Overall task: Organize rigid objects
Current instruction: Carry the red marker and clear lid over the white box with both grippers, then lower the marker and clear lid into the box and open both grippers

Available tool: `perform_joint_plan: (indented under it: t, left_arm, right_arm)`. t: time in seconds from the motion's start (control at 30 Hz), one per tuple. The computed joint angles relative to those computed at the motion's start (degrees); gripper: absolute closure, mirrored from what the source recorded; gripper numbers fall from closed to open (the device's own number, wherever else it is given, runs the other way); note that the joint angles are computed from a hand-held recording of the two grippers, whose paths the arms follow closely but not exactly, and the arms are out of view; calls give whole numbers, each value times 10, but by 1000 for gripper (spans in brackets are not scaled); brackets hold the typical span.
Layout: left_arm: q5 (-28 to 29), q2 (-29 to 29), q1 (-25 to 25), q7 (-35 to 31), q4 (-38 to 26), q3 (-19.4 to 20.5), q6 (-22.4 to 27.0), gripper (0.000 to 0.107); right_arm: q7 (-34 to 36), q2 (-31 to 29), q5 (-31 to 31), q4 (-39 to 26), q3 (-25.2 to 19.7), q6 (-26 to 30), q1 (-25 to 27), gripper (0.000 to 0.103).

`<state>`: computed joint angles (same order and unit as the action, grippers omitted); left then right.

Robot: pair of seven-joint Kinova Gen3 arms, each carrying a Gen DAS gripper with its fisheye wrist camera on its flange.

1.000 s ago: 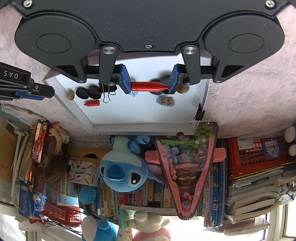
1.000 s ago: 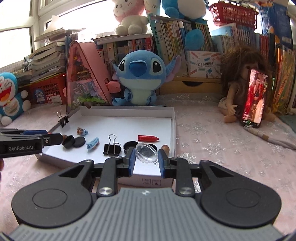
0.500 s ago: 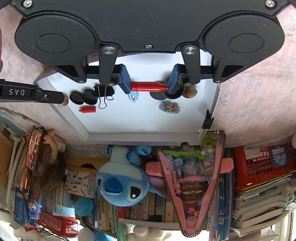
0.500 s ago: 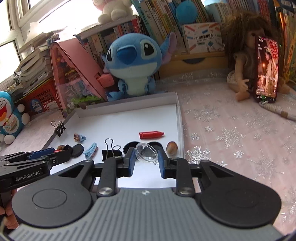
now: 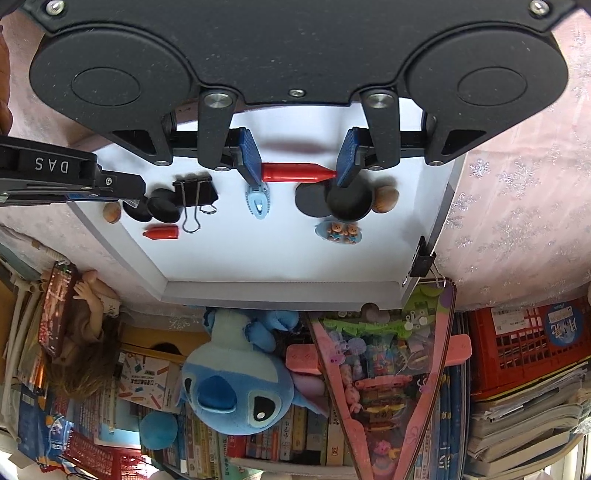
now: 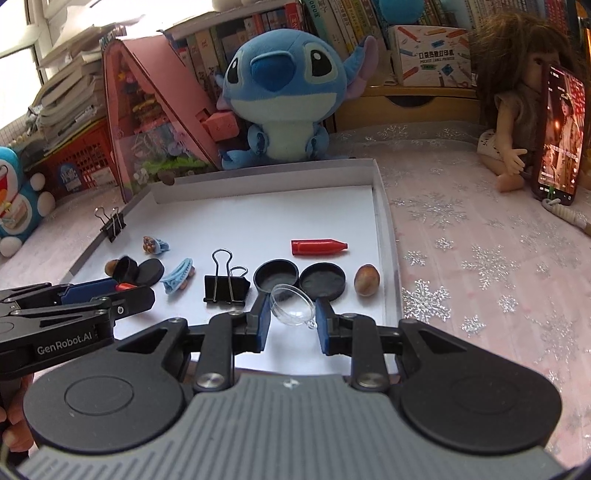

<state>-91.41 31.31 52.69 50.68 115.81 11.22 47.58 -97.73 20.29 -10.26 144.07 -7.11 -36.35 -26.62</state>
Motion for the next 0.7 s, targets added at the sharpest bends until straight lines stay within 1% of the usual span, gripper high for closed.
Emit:
perform_joint_plan:
  t: [0.13, 0.47, 0.57, 0.7]
  left_arm:
    - [-1, 7, -6, 2, -4, -3, -3, 66]
    - [-5, 26, -7, 6, -19, -14, 16, 66]
    - [-5, 28, -6, 9, -20, -15, 18, 65]
    - [8, 28, 0, -4, -24, -16, 26, 63]
  right_arm:
    - [15, 8, -16, -4, 6, -8, -13, 72]
    - [67, 33, -84, -16, 23, -37, -57, 71]
    - [67, 37, -89, -16, 20, -45, -57, 71]
    - [59, 41, -86, -7, 15, -64, -54, 68]
